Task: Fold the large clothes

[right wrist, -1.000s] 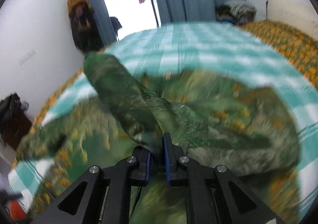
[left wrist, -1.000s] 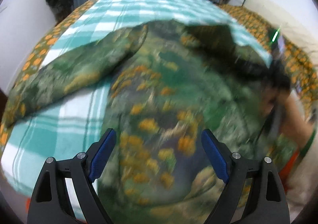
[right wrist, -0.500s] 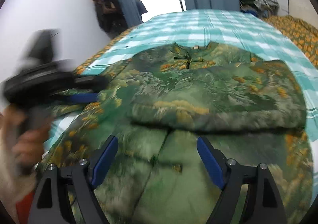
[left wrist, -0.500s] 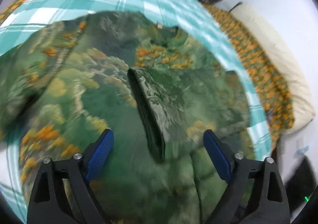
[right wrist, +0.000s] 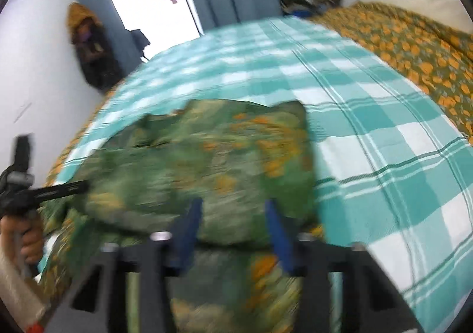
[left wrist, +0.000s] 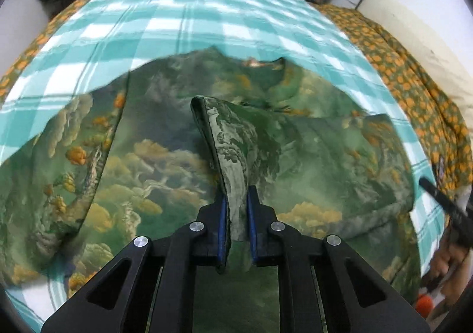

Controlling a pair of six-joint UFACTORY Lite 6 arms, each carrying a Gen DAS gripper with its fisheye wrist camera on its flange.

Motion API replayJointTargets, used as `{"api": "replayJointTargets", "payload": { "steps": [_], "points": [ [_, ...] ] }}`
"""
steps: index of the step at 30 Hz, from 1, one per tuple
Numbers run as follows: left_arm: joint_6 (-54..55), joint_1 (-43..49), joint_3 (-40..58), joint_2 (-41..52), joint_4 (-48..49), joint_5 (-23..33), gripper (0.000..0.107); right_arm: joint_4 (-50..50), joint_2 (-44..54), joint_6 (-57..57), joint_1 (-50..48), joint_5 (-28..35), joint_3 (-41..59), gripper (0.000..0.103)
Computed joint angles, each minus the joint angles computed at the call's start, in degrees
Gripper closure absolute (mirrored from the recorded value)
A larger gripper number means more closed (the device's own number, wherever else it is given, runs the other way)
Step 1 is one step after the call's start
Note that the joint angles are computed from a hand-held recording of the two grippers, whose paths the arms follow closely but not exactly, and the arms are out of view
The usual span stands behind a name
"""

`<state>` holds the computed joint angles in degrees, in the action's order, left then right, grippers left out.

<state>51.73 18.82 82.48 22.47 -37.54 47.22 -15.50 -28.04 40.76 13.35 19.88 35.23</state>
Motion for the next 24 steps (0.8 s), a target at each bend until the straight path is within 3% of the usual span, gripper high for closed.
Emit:
{"api": "replayJointTargets", "payload": {
  "steps": [2,7,9,11,14,17,21,24],
  "points": [
    [2.29,-0.31,-2.77,1.12,-0.39,-2.96,0.094,6.03,7.29,-9.60,-2.90,-3.54,2.67,0.072],
    [16.20,1.05,-12.43,0.89,-10.45,-10.61,0.084,12.56,27.38,-18.38,-3.85,-6.99,7.56,0.075],
    [21.22,2.23,-14.37,0.73,-14.75,-10.99,0.084,16.39,28.62,-23.46,-4.51,-7.92,7.66,0.075],
    [23.80,3.44,-15.16,0.31,-16.01,-10.75,0.084,21.37,29.99,-29.04,-5.66,-3.92,11.10,0.075],
    [27.91,3.23,-17.38,-0.50,-19.18,-12.59,0.083,18.72,31.95,-27.63,-6.20,2.75,20.07,0.074],
    [28.67,2.96,-16.99,0.15,-20.37,-12.81,0.083,10.62,34.75,-20.53,-5.70,2.23,27.23,0.074],
    [29.38,3.07,-16.85,0.45,-21.47,-12.49,0.083,5.01,46.53,-14.04,-7.14,-0.79,37.85,0.074],
    [30.97,3.65,-17.83,0.08,-22.44,-12.58,0.083,14.32,56.57,-21.06,-9.30,-0.68,43.42,0.074]
  ]
}}
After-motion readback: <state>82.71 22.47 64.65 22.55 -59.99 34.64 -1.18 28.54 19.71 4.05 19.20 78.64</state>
